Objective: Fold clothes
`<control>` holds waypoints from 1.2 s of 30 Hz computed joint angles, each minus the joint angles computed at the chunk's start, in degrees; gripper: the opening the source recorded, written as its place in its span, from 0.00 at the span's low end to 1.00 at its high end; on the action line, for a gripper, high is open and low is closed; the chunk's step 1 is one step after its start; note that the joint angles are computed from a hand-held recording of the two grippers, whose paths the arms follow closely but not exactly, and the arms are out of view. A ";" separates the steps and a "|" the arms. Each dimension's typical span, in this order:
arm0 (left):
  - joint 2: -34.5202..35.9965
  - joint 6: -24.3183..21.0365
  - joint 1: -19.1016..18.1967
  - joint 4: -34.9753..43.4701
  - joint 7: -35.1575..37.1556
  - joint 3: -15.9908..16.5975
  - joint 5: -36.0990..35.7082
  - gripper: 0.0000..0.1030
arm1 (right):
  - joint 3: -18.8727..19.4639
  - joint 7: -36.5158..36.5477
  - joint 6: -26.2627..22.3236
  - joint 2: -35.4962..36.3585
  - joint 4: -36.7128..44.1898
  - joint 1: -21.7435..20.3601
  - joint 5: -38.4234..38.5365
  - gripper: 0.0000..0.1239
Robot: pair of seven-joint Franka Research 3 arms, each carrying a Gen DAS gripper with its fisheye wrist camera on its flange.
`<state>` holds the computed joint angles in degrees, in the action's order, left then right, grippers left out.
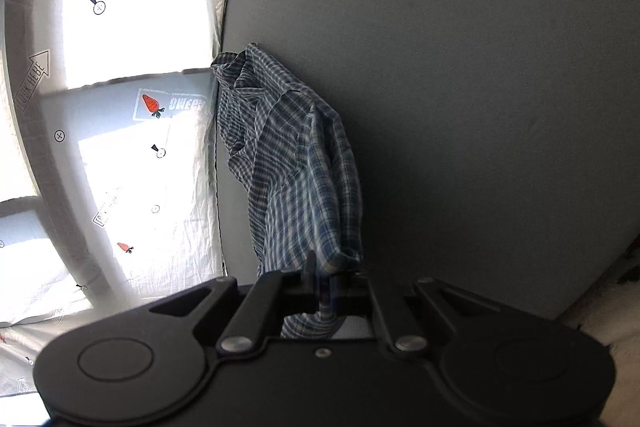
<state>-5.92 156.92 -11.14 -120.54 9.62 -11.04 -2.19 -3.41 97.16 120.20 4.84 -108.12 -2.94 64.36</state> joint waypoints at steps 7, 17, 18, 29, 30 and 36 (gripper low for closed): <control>-4.88 -13.66 -1.63 1.73 2.70 0.65 -5.38 0.07 | -2.21 6.33 -8.24 -5.00 -3.38 -1.08 -4.24 0.04; 0.22 -13.22 0.14 7.19 4.17 1.48 -9.18 0.08 | -3.00 10.36 -10.49 -4.01 -2.37 -1.65 -2.86 0.04; 0.83 -13.32 0.41 8.04 4.15 1.41 -8.79 0.08 | -2.85 10.63 -10.78 -2.97 -1.23 -1.66 -2.49 0.04; 8.26 -13.13 2.63 18.00 3.12 1.02 -4.55 0.08 | 0.28 12.28 -10.13 6.84 11.16 -2.70 1.25 0.04; 8.93 -13.01 2.83 18.83 3.20 1.03 -4.23 0.08 | 0.72 12.28 -10.00 7.93 12.60 -2.86 1.35 0.04; 14.12 -12.86 4.02 25.09 4.13 1.06 -3.17 0.08 | 3.53 14.53 -8.44 15.41 22.18 -3.68 0.94 0.04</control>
<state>8.20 144.06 -7.11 -95.45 13.75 -9.98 -5.36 0.12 111.69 111.76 20.25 -85.94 -6.62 65.30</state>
